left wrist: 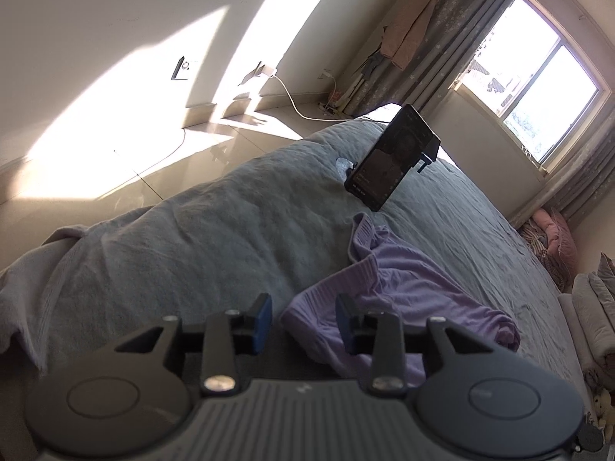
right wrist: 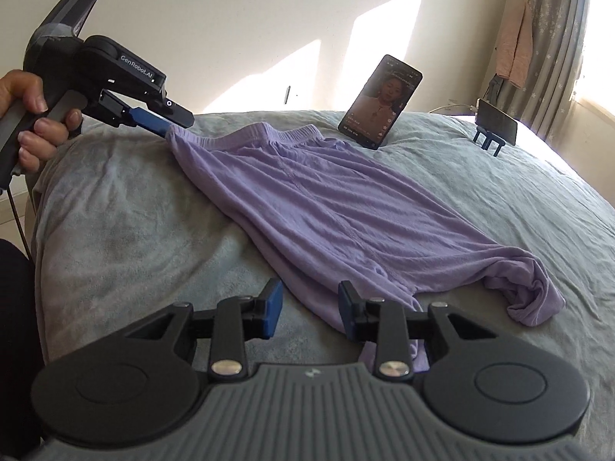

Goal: Fold clothes

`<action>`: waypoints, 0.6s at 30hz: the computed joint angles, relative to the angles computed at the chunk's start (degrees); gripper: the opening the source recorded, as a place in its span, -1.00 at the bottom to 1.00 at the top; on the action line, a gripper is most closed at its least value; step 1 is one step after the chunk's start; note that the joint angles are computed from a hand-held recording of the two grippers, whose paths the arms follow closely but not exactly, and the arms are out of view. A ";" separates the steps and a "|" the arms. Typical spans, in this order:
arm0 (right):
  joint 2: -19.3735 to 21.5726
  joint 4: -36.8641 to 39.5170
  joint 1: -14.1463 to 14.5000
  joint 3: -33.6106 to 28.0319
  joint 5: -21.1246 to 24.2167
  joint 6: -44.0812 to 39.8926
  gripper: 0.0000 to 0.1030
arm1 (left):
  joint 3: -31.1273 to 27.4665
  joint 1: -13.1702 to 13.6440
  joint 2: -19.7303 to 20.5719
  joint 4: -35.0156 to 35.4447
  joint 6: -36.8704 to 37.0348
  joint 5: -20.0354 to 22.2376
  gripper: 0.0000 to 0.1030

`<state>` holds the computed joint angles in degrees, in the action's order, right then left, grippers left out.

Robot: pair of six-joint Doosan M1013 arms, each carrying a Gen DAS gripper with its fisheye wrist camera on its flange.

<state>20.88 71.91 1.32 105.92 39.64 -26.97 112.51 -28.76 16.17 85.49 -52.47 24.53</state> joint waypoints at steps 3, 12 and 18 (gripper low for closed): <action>0.80 -1.30 1.07 -0.31 -1.69 0.10 -0.41 | -0.10 0.08 0.23 -0.01 0.43 -1.09 -0.37; 1.18 0.46 1.70 0.12 -3.96 -1.78 -1.00 | -0.84 -0.14 1.40 0.00 -0.31 -0.79 -0.81; -1.32 -3.64 -1.63 -0.05 5.95 6.93 -1.00 | 0.36 -0.83 -0.56 3.03 -1.21 -0.71 -0.84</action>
<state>19.56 68.27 -0.31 105.87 45.59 -20.04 112.87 -29.59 15.61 88.52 -53.68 23.82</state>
